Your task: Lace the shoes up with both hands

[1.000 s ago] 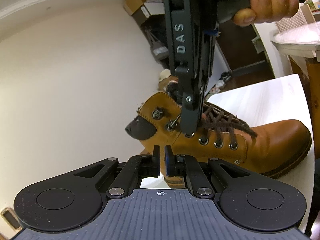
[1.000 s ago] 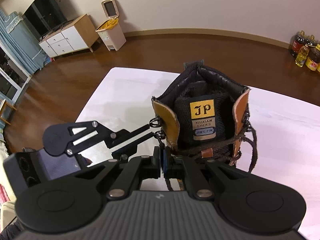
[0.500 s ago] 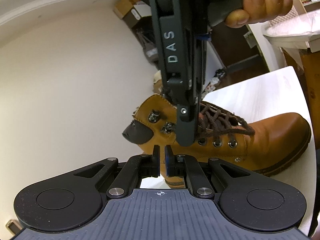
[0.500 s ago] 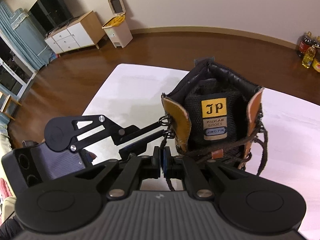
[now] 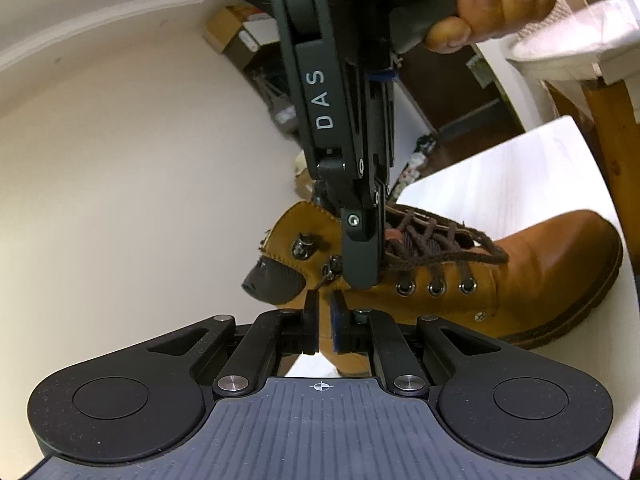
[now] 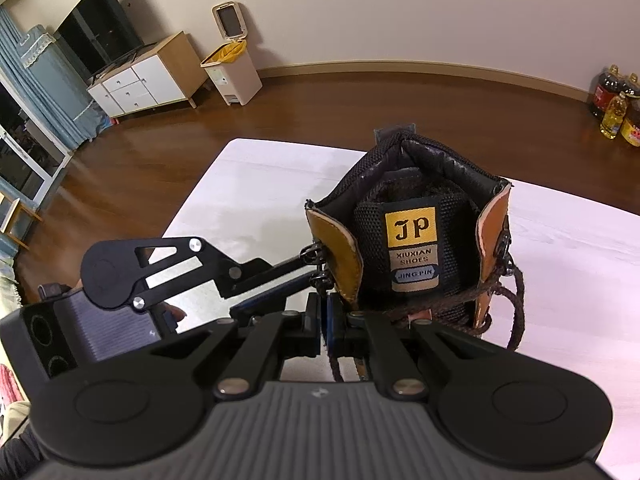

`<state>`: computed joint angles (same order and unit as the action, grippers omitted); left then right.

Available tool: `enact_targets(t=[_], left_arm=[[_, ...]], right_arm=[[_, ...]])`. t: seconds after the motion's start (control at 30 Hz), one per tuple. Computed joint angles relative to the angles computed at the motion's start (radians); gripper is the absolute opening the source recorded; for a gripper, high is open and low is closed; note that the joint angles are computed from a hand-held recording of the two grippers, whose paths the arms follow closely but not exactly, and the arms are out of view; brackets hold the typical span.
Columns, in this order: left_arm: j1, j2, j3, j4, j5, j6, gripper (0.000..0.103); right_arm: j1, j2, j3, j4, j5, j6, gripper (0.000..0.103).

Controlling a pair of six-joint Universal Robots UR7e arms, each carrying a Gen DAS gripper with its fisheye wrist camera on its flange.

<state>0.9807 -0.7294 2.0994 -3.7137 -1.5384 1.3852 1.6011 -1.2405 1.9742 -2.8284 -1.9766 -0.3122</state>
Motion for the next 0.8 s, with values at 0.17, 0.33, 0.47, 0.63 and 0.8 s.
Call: enact_targets(t=[0.17, 0.33, 0.47, 0.63, 0.8], left_arm=[[-0.007, 0.003, 0.003, -0.015, 0.006, 0.071, 0.013], [-0.010, 0.002, -0.003, 0.007, 0.006, 0.111, 0.014], [-0.020, -0.009, -0.008, 0.048, 0.020, 0.131, 0.008], [-0.032, -0.017, -0.001, 0.074, 0.052, 0.127, 0.002], [-0.030, 0.002, -0.003, 0.048, 0.141, 0.023, 0.002]], right_arm=[[-0.003, -0.001, -0.001, 0.000, 0.010, 0.000, 0.003], [0.000, -0.001, 0.001, -0.006, 0.010, -0.012, 0.003], [-0.001, -0.002, 0.000, -0.004, 0.011, -0.016, 0.003], [-0.003, -0.003, 0.006, -0.016, 0.015, -0.033, 0.004], [-0.010, -0.020, 0.030, -0.028, 0.037, -0.074, 0.013]])
